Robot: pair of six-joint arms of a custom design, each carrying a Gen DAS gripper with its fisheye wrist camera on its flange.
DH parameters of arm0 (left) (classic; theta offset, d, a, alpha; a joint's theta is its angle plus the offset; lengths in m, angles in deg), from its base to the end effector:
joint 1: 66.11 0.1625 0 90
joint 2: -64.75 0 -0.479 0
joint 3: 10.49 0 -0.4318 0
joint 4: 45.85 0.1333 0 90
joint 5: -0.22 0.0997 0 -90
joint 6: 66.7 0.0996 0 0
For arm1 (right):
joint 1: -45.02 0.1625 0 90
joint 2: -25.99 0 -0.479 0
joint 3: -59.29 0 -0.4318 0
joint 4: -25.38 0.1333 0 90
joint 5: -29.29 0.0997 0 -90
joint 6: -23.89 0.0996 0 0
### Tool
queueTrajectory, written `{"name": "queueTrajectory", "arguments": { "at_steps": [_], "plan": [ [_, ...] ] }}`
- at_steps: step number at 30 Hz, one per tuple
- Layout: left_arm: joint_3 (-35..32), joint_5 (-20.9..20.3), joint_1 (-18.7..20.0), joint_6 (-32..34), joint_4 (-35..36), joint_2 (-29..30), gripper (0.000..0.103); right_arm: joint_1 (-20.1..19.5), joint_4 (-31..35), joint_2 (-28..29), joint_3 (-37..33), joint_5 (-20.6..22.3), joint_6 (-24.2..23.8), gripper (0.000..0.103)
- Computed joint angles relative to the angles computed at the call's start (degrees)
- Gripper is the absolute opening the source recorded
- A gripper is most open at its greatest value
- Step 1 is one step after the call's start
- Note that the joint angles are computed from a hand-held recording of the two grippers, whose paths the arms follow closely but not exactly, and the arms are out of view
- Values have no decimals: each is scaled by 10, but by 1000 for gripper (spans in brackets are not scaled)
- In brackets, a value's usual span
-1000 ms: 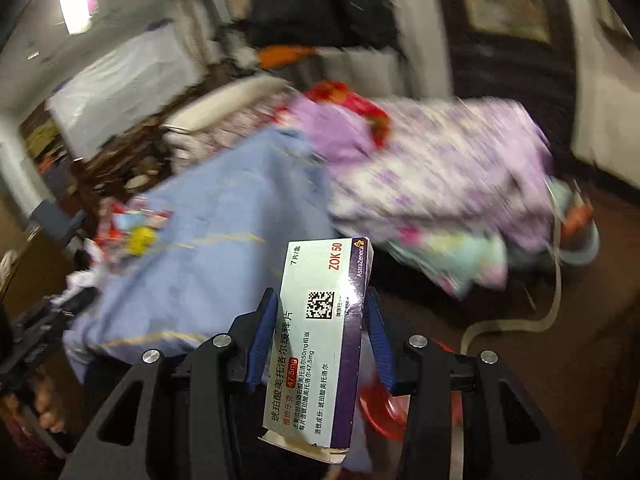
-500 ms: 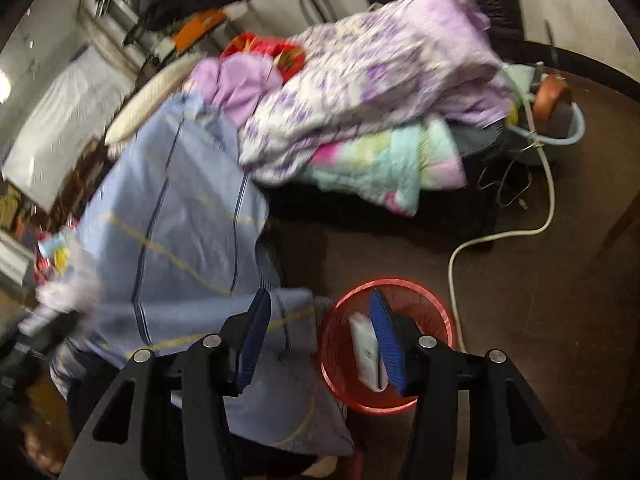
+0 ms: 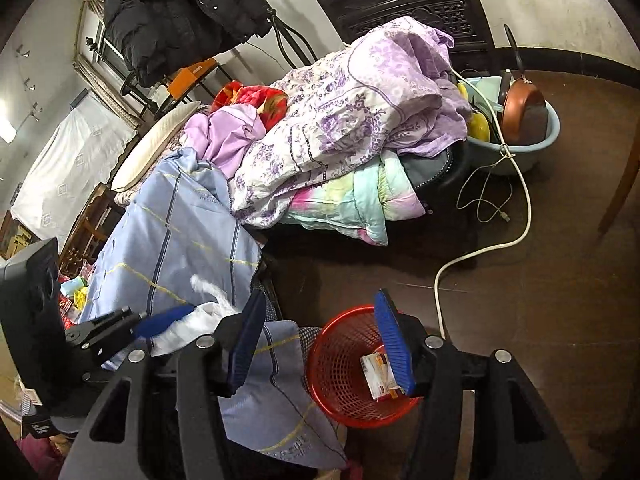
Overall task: Collect trash
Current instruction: 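Carry box and tissue to the red wastebasket and open both tools over it, then bring both tools back over the bed toward the remaining trash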
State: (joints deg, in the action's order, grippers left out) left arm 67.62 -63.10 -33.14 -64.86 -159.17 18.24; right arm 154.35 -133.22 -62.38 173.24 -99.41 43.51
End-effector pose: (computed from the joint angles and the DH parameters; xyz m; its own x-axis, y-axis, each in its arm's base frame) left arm -0.5603 -0.5756 0.1813 -0.4051 0.8017 -0.4395 0.8437 0.5131 0.1582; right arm 0.2421 -0.4757 0.4661 -0.9079 0.3675 0.2015 0.0667 0.6014 -0.7961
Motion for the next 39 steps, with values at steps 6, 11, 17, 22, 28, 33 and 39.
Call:
{"name": "queueTrajectory", "arguments": {
  "at_steps": [6, 11, 17, 22, 28, 33, 39],
  "plan": [
    [13, 28, -6, 15, -34, -11, 80, 12, -6, 3, -3, -14, -8, 56],
    [35, 50, -9, 14, -79, -39, 89, 41, 0, 20, -25, -51, -30, 59],
    [62, 85, -18, 12, -131, -83, 94, 85, 3, 48, -60, -86, -63, 66],
    [88, 117, -27, 12, -173, -126, 96, 133, 0, 86, -99, -119, -103, 76],
    [130, 187, -39, 16, -226, -186, 96, 195, -27, 146, -156, -146, -171, 93],
    [166, 275, -38, 36, -278, -229, 96, 224, -20, 197, -202, -138, -191, 97],
    [187, 352, -8, 11, -264, -275, 96, 237, 18, 265, -255, -124, -192, 97]
  ]
}}
